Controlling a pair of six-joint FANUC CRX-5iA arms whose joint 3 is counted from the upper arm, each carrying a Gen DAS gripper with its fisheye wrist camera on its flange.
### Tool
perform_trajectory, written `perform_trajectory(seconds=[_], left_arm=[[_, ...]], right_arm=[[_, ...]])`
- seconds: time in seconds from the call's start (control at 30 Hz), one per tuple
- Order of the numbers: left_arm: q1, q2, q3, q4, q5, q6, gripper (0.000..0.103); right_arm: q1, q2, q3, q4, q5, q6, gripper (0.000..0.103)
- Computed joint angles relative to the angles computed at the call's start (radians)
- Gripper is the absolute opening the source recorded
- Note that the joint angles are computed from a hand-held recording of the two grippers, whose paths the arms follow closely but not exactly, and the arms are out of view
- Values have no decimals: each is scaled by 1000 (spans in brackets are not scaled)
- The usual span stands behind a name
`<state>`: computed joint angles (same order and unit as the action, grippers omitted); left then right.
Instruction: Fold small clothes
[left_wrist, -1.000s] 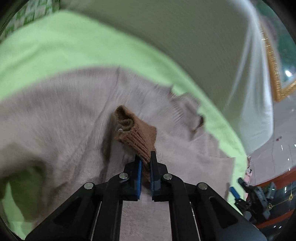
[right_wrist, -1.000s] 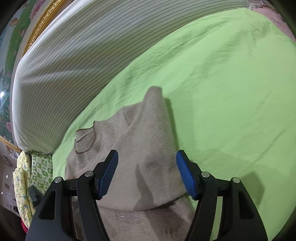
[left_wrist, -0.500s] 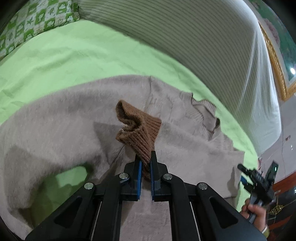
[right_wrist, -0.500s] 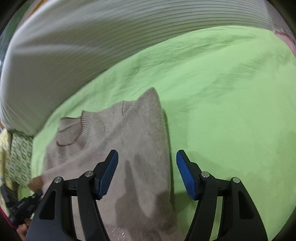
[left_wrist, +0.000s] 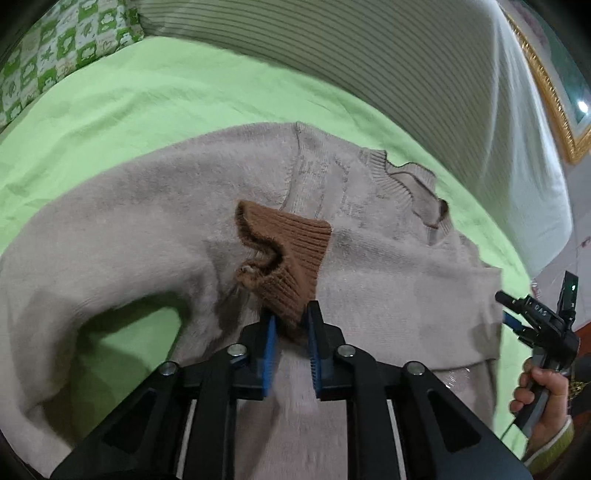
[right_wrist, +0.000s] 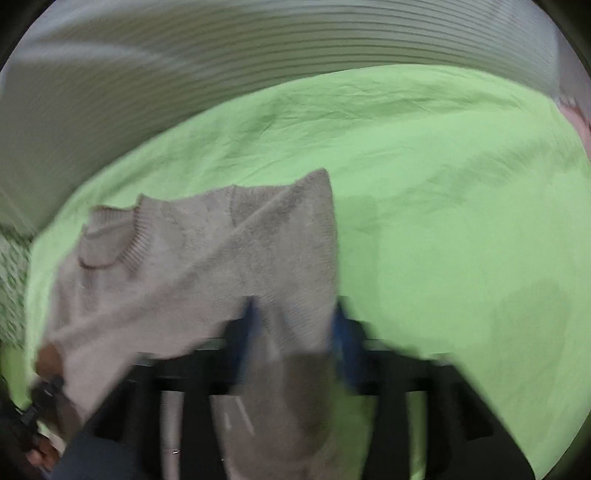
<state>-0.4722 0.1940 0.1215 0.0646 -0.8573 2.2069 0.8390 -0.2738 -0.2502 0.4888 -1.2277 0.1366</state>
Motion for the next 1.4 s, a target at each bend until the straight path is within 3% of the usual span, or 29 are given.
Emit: perform_trajectory(seconds=[0.23,0.33,0.37,0.57,0.67,0.83,0.87,0.93,0.97,1.03,1.2,1.27,1.4], left_arm=[[56,-182,-203,108,31,85,50],[93,-285,-319,149,64,184,68],[103,-308,-344,156,63,231,82],[180,-511,-688,394,288,408,84],[200,-571,-783,406,375,575,83],[239,-593,-751,252,346,768,81],[247,-598,-740,209,334,813,75],[260,-593,-707,135,294,853,50],[273,-588,-699,135,275,810,28],[295,-578,-674,129,229,727,12],[261,-575,-519,-110,71,730,10],[221,-551,-426,-187,14,667,10],[97,-463,-238,-321,-7,561,10]], right_arm=[[200,-98,-84,145,86,-218,73],[284,-90,-82,162,75,-242,73],[314,-83,-75,157,62,-250,73],[421,-55,-52,138,40,-320,73],[431,-38,-29,111,28,-300,73],[455,-26,-5,106,-6,-275,73],[456,-26,-4,102,-10,-277,73],[462,-28,-1,98,-20,-285,73],[465,-29,-2,99,-26,-287,73],[471,-31,-3,102,-38,-288,73],[477,-38,-15,109,-47,-294,73],[472,-48,-33,111,-30,-311,73],[460,-75,-73,114,13,-346,73]])
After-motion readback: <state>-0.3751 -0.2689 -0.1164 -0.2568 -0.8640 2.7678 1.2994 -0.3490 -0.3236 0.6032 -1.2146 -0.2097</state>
